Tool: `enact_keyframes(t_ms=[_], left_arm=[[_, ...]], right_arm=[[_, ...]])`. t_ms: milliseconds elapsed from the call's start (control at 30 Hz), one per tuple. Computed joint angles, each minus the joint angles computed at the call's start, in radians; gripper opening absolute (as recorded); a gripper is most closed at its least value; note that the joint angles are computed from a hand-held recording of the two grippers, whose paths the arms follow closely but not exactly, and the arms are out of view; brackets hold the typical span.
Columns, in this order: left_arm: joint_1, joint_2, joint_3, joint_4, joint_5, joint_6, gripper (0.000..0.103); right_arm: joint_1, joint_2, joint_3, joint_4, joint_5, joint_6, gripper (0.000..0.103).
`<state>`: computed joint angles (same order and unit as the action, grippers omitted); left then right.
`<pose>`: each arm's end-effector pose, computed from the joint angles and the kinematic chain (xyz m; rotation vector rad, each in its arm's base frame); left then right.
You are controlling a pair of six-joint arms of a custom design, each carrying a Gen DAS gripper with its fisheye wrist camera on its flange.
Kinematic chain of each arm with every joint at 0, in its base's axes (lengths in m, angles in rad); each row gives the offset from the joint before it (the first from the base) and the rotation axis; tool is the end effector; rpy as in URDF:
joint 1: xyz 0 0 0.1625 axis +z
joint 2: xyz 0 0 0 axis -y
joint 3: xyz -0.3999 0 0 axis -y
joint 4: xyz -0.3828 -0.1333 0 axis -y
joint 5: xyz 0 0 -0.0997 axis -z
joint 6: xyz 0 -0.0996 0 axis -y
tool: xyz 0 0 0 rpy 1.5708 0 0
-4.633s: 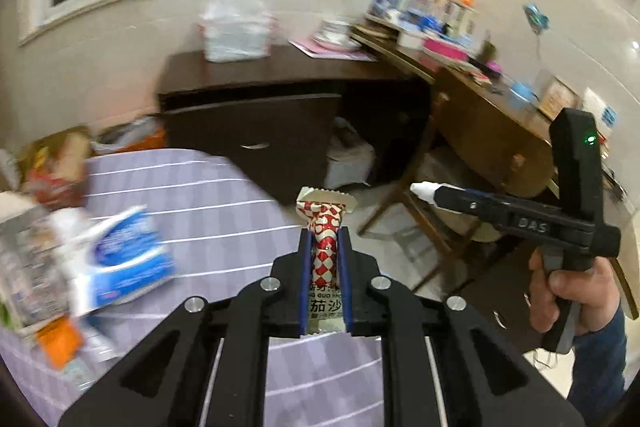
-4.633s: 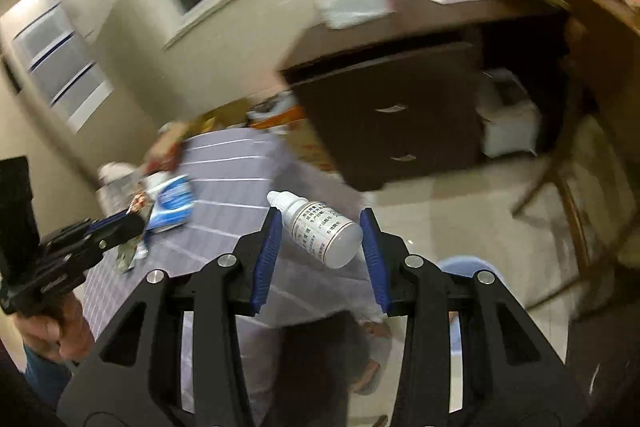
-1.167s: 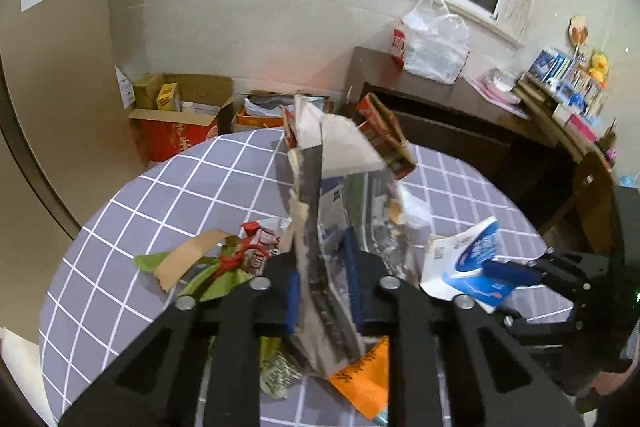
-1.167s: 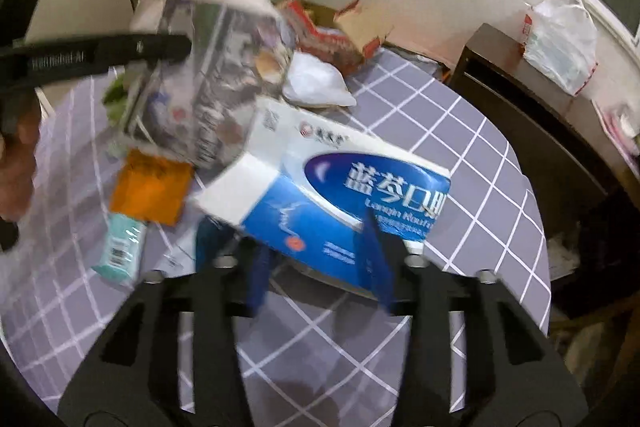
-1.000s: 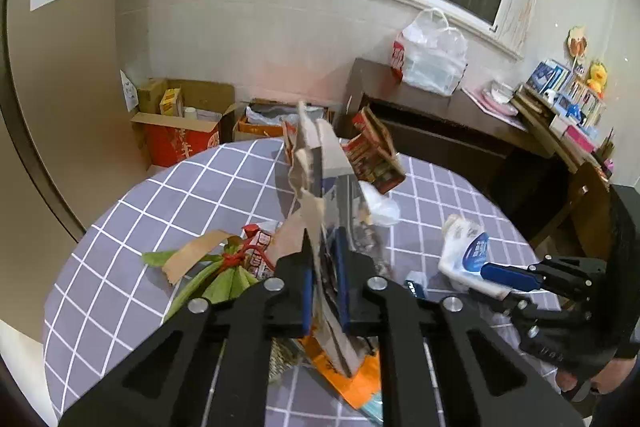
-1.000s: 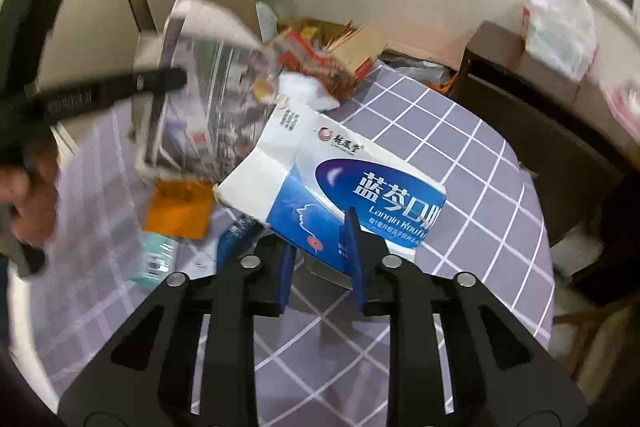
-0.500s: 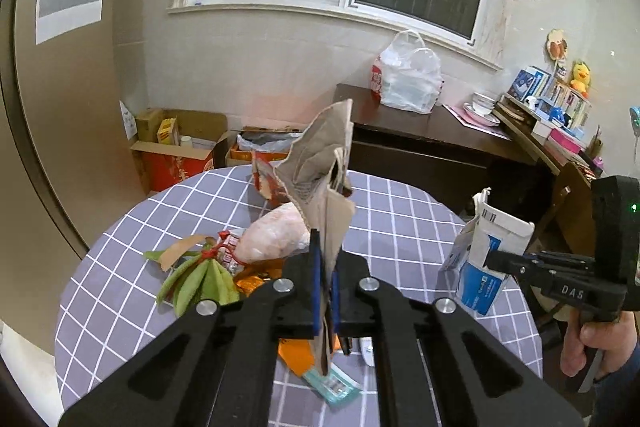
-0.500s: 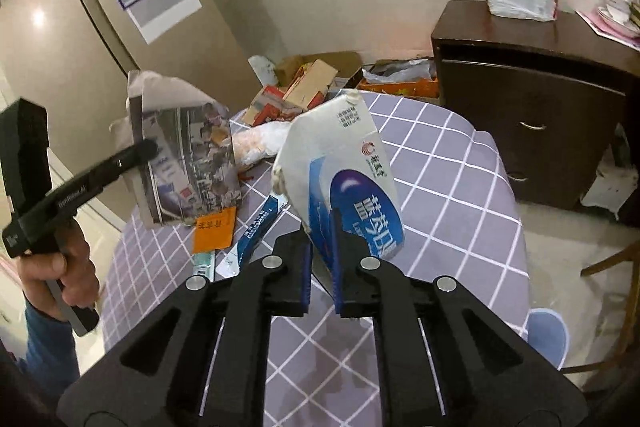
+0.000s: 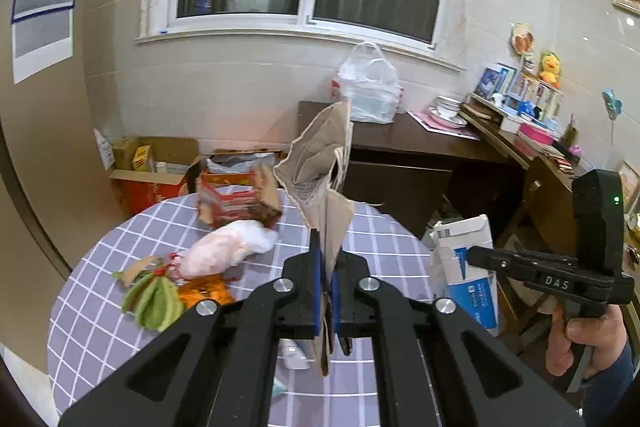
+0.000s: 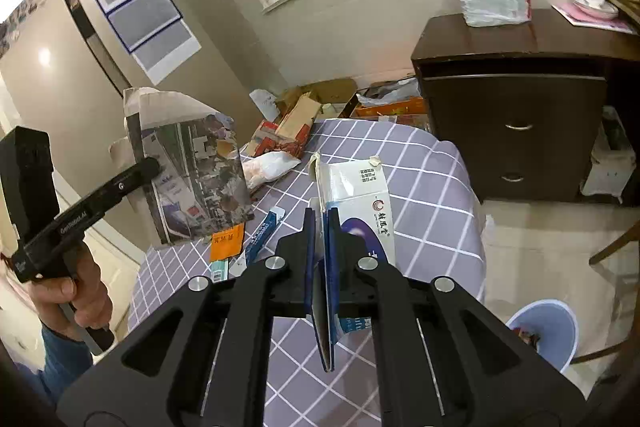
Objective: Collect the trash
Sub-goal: 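Grasp the blue-and-white medicine box with the right tool, then carry the newspaper and box over the blue bin and open both tools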
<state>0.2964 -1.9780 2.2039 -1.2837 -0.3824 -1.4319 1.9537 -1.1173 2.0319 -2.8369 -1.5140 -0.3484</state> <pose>-0.2050 -0.2986 0.3626 0.2062 2.1271 -1.2691 0.3294 -0.4458 0.1596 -1.0986 2.8265 -0.5370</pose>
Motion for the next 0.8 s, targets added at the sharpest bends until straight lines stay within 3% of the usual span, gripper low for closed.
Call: enact_keyframes(t_ms=[200, 467, 633, 800], left_arm=[[0.009, 0.062, 0.025, -0.205, -0.008, 0.137, 0.003], [0.049, 0.224, 0.055, -0.699, -0.047, 0.484, 0.003], [0.09, 0.399, 0.037, -1.043, -0.124, 0.712, 0.003], [0.157, 0.592, -0.028, -1.265, -0.258, 0.862, 0.003]], right_arm=[[-0.034, -0.051, 0.03, -0.006, 0.02, 0.001, 0.006], [-0.106, -0.177, 0.066, -0.026, 0.031, 0.018, 0.006], [-0.185, -0.269, 0.086, -0.033, 0.025, 0.028, 0.006], [-0.27, -0.331, 0.103, -0.036, 0.002, 0.039, 0.006]])
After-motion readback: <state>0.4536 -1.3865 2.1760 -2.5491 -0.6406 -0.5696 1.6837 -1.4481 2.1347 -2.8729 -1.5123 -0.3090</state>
